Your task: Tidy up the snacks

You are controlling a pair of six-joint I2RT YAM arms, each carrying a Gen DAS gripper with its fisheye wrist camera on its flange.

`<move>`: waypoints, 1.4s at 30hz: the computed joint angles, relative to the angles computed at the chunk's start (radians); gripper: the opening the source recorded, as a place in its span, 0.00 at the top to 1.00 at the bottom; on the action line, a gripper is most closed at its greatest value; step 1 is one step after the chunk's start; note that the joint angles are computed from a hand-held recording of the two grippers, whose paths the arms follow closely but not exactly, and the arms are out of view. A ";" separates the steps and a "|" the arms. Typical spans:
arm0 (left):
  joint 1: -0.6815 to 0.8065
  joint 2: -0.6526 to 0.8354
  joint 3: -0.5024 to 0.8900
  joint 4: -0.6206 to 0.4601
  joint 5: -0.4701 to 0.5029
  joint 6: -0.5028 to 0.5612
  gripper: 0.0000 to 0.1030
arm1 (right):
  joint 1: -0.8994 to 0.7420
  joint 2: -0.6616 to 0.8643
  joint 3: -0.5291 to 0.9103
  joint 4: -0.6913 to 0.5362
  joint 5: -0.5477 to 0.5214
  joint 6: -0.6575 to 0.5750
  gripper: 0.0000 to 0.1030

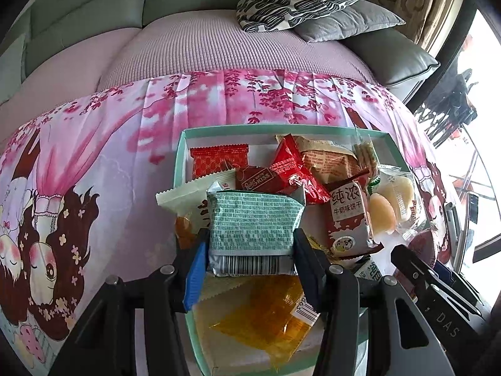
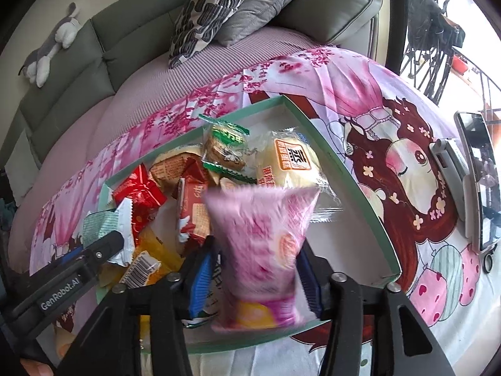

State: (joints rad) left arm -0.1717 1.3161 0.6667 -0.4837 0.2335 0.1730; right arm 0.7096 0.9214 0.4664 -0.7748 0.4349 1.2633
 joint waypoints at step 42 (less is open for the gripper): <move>0.060 -0.090 -0.027 0.099 -0.295 -0.014 0.03 | 0.049 -0.023 0.002 0.010 0.093 -0.007 0.00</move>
